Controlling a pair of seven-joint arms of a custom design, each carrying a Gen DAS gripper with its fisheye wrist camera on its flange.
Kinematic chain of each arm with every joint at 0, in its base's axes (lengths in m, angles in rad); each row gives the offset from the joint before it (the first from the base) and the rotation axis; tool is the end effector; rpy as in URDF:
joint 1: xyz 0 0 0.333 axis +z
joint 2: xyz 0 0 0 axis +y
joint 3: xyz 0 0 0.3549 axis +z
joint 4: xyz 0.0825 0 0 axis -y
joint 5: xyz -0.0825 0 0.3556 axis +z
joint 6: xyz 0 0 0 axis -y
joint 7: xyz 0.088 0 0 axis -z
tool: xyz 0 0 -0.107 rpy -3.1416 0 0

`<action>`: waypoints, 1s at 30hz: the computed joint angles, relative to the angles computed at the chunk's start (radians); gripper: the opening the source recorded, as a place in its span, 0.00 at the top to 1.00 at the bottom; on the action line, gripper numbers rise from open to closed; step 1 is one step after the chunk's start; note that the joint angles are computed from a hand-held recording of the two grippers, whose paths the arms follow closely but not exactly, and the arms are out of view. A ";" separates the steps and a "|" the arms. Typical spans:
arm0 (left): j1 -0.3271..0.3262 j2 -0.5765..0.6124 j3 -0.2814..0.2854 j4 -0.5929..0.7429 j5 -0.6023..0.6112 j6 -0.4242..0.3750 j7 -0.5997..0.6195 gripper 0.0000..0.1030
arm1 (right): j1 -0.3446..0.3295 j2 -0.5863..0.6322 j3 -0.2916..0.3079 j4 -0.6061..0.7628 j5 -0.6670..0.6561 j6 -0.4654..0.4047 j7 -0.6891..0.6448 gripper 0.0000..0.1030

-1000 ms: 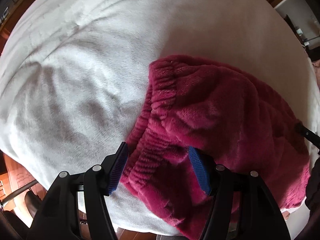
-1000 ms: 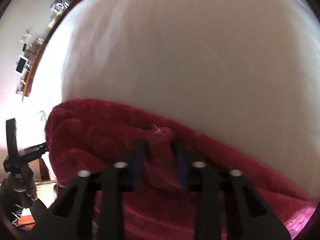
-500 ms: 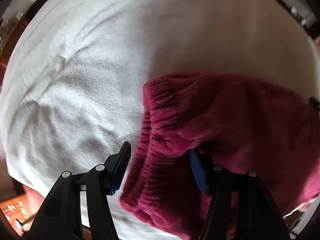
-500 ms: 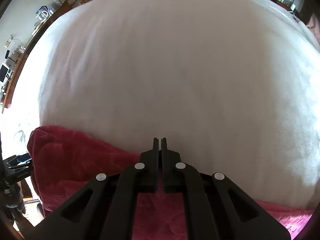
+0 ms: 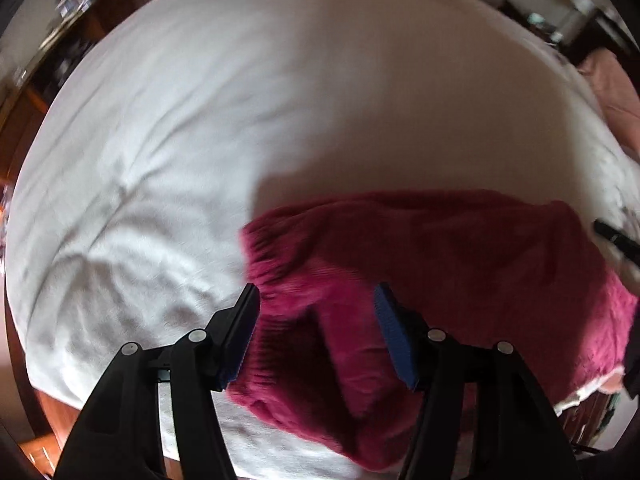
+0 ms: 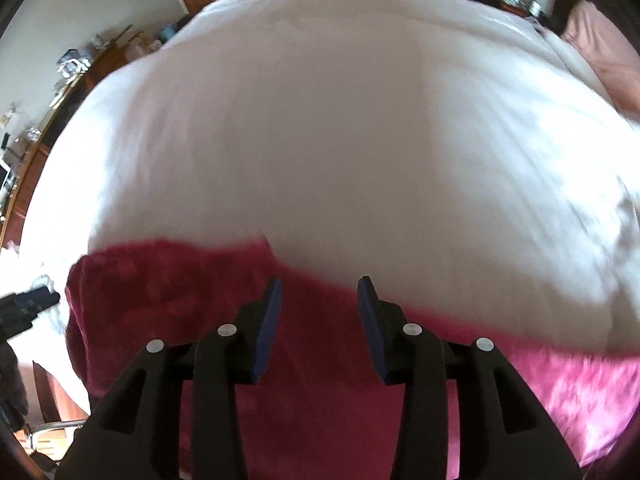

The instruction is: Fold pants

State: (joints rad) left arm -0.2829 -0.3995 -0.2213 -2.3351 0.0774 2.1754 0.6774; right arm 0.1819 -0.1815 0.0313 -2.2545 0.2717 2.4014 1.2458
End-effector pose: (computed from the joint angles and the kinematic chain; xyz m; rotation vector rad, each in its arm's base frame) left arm 0.3570 -0.2074 0.5551 -2.4255 1.6796 -0.3172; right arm 0.4748 0.1056 0.5254 -2.2796 1.5646 -0.1460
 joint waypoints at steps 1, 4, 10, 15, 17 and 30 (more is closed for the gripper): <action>-0.007 0.010 -0.004 0.010 -0.003 0.011 0.007 0.42 | -0.010 -0.024 -0.001 -0.036 -0.017 -0.002 0.018 0.61; -0.052 0.058 -0.017 0.039 -0.043 0.071 0.057 0.42 | -0.041 -0.077 -0.008 -0.106 -0.062 -0.018 0.052 0.61; -0.139 0.207 -0.063 0.105 -0.109 0.152 0.187 0.42 | -0.134 -0.163 -0.027 -0.225 -0.169 -0.010 0.104 0.61; -0.180 0.300 -0.107 0.147 -0.104 0.090 0.228 0.42 | -0.218 -0.215 -0.069 -0.324 -0.244 -0.012 0.074 0.61; -0.183 0.314 -0.114 0.142 -0.072 0.067 0.215 0.40 | -0.244 -0.231 -0.084 -0.348 -0.252 -0.023 0.050 0.61; -0.190 0.348 -0.137 0.213 0.027 -0.038 -0.021 0.35 | -0.470 -0.218 -0.302 -0.247 -0.081 -0.158 -0.161 0.61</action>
